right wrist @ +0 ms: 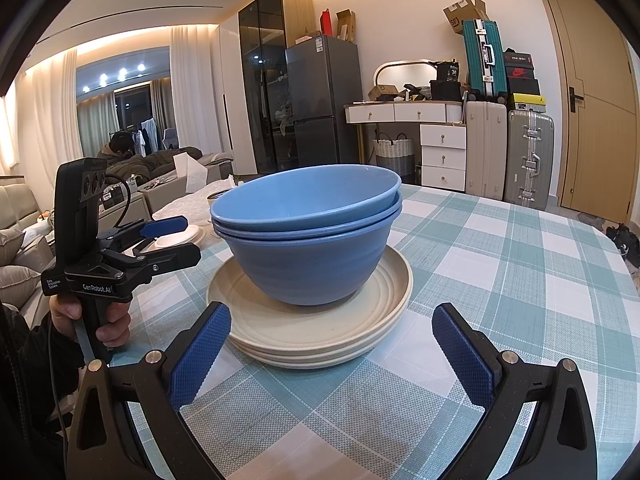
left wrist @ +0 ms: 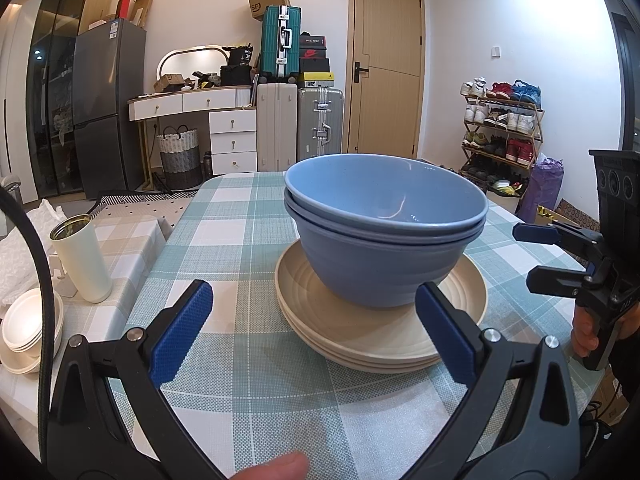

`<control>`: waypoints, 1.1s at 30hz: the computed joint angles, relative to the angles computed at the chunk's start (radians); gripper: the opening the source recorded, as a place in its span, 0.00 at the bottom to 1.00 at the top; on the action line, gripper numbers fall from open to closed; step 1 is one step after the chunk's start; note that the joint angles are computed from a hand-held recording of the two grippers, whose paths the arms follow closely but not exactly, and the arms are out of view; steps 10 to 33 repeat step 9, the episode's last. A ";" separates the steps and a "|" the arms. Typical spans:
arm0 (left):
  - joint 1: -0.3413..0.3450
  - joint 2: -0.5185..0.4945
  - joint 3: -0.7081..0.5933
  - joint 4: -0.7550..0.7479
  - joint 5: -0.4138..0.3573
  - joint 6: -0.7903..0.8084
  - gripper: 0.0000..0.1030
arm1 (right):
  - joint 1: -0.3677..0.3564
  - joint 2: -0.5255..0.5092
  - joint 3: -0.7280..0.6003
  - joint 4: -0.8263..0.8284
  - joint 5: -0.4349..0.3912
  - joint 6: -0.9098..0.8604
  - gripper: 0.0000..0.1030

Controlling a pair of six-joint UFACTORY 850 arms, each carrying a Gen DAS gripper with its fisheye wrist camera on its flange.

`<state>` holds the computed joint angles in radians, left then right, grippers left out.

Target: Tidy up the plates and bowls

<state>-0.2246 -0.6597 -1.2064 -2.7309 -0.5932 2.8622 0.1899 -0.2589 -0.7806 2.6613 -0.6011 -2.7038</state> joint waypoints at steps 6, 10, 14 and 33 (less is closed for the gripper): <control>0.000 0.005 0.004 -0.013 0.000 0.015 0.98 | -0.003 -0.005 -0.004 -0.010 0.004 0.012 1.00; 0.002 0.008 0.006 -0.016 -0.001 0.019 0.98 | -0.004 -0.007 -0.006 -0.015 0.005 0.018 1.00; 0.002 0.008 0.006 -0.016 -0.001 0.019 0.98 | -0.004 -0.007 -0.006 -0.015 0.005 0.018 1.00; 0.002 0.008 0.006 -0.016 -0.001 0.019 0.98 | -0.004 -0.007 -0.006 -0.015 0.005 0.018 1.00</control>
